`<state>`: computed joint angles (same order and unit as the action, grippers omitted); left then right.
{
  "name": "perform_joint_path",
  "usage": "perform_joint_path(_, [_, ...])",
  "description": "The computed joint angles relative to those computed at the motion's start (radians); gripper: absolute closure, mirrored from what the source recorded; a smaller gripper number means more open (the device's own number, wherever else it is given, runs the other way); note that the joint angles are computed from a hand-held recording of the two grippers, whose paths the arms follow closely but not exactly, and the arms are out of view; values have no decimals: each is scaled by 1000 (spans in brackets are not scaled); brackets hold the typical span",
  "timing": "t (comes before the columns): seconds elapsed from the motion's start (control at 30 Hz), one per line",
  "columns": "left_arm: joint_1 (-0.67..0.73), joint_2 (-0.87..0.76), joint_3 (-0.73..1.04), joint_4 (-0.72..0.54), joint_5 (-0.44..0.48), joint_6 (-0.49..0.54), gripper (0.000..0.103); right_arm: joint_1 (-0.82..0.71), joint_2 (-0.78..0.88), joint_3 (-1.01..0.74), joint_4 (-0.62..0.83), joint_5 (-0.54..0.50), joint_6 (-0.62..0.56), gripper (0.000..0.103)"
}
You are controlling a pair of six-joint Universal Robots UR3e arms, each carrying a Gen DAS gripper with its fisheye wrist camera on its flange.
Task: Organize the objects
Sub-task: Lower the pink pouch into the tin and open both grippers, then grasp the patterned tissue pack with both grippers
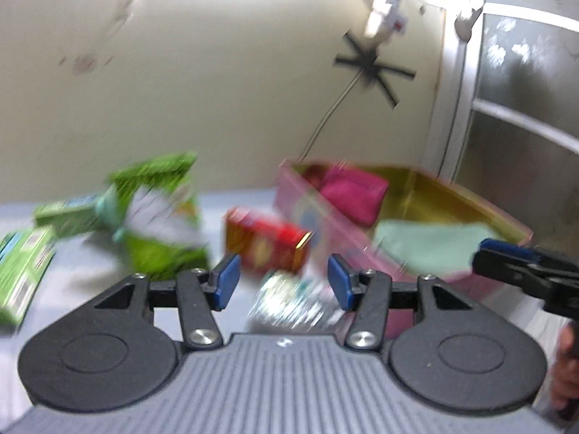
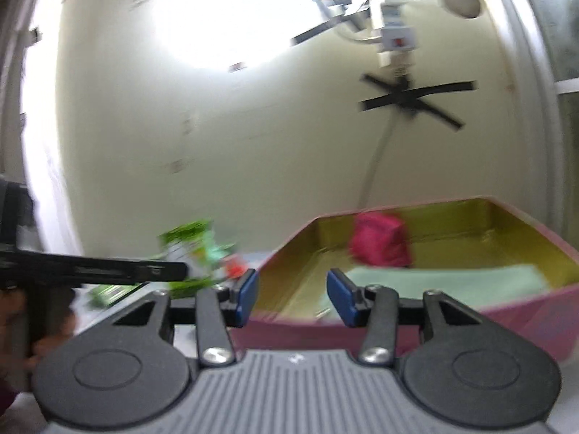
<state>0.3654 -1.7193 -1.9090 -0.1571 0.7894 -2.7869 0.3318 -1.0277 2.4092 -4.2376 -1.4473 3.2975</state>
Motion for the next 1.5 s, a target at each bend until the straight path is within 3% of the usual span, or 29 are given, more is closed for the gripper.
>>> perform_joint_path(0.17, [32, -50, 86, -212, -49, 33, 47, 112, 36, -73, 159, -12, -13, 56])
perform_joint_path(0.27, [-12, -159, 258, -343, -56, 23, 47, 130, 32, -105, 241, -22, -7, 56])
perform_joint_path(0.33, [-51, -237, 384, -457, -56, 35, 47, 106, 33, -90, 220, 1, 11, 51])
perform_joint_path(0.4, [-93, -296, 463, -486, 0, 5, 50, 89, 28, -77, 225, 11, 35, 51])
perform_joint_path(0.5, [-85, -299, 444, -473, -15, -48, 65, 81, 18, -55, 213, 15, 43, 51])
perform_joint_path(0.57, [-56, -255, 407, -520, -36, -29, 75, 90, 10, -61, 231, 14, 23, 51])
perform_joint_path(0.67, [6, -122, 250, -547, -52, 43, 77, 103, 10, -84, 258, 25, 15, 50])
perform_joint_path(0.77, [111, 61, 57, -633, -98, 168, 77, 97, -2, -99, 317, 82, 9, 49])
perform_joint_path(0.87, [243, 247, -93, -799, -125, 327, 91, 93, -27, -117, 418, 150, -33, 43])
perform_joint_path(0.93, [331, 353, -169, -918, -141, 427, 90, 111, -37, -136, 476, 162, -55, 41])
perform_joint_path(1.0, [385, 409, -173, -1028, -145, 489, 86, 158, -40, -169, 516, 107, -69, 39])
perform_joint_path(1.03, [403, 424, -167, -1050, -159, 498, 77, 176, -40, -182, 527, 77, -70, 39])
perform_joint_path(1.07, [415, 432, -166, -1048, -174, 496, 65, 176, -44, -193, 542, 71, -71, 39])
perform_joint_path(1.13, [384, 390, -148, -925, -181, 395, 61, 163, -48, -213, 567, 73, -57, 39])
perform_joint_path(1.33, [177, 114, 24, -644, -125, 148, 61, 131, -21, -292, 657, 55, -73, 39])
perform_joint_path(1.5, [114, 15, 72, -588, -102, 85, 66, 123, 35, -392, 714, 78, -115, 44])
